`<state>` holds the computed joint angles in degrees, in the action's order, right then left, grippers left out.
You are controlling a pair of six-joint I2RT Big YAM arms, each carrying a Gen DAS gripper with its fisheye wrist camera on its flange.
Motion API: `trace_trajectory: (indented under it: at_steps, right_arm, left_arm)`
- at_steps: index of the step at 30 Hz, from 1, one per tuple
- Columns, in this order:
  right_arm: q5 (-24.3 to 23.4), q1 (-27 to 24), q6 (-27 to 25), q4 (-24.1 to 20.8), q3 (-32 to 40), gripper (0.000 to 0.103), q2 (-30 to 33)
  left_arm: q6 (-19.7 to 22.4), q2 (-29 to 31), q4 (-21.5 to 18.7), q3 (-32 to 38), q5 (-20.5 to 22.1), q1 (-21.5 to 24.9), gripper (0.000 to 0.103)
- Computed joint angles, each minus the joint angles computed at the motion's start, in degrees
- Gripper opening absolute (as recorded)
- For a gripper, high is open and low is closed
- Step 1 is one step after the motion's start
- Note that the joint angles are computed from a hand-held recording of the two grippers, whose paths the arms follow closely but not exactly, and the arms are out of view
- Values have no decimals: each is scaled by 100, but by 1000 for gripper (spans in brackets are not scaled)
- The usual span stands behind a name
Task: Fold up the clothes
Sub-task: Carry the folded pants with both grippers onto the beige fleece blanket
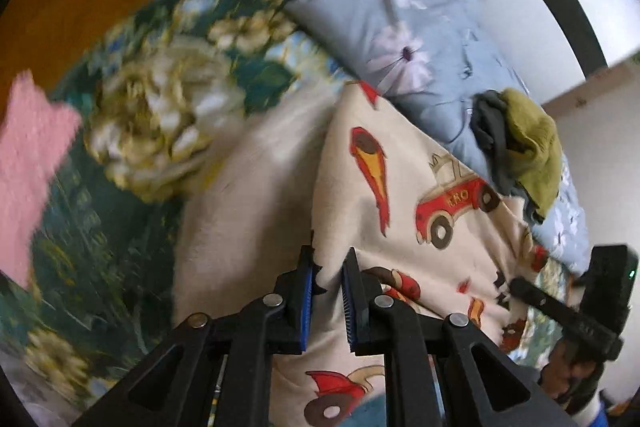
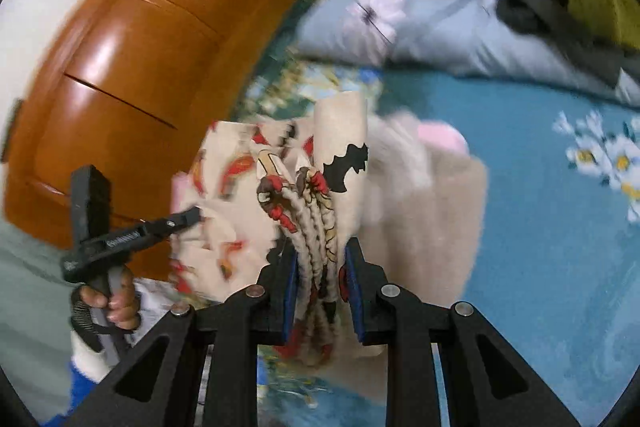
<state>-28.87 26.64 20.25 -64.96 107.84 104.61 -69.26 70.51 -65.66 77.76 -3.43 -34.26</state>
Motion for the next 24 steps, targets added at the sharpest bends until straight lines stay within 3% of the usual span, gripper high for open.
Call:
trace_trajectory:
  at_steps: [5, 7, 10, 15, 17, 21, 24]
  right_arm:
    - [169, -45, 247, -3, -181, 28, -16]
    - [174, -69, 153, -29, -119, 29, -29]
    - [588, -27, -145, -100, -40, 29, -155]
    - [1291, 65, -349, 397, -472, 29, -674]
    - [1305, 161, -427, 545, -574, 29, -826]
    - [1307, 569, -1102, 619, -731, 29, -941]
    - [1284, 742, -1383, 692, -967, 29, -988]
  left_arm:
    - [-605, -534, 1151, -810, 115, 57, 28]
    - [-641, -559, 849, -651, -228, -96, 35]
    - [-691, -535, 259, -317, -801, -359, 38]
    - [-665, -445, -109, 81, -1723, -954, 38]
    - [-569, -249, -208, 268, -1937, -1176, 38]
    - [-472, 20, -285, 444, -2258, -1497, 38]
    - [-821, 28, -339, 227, -2236, -1587, 38]
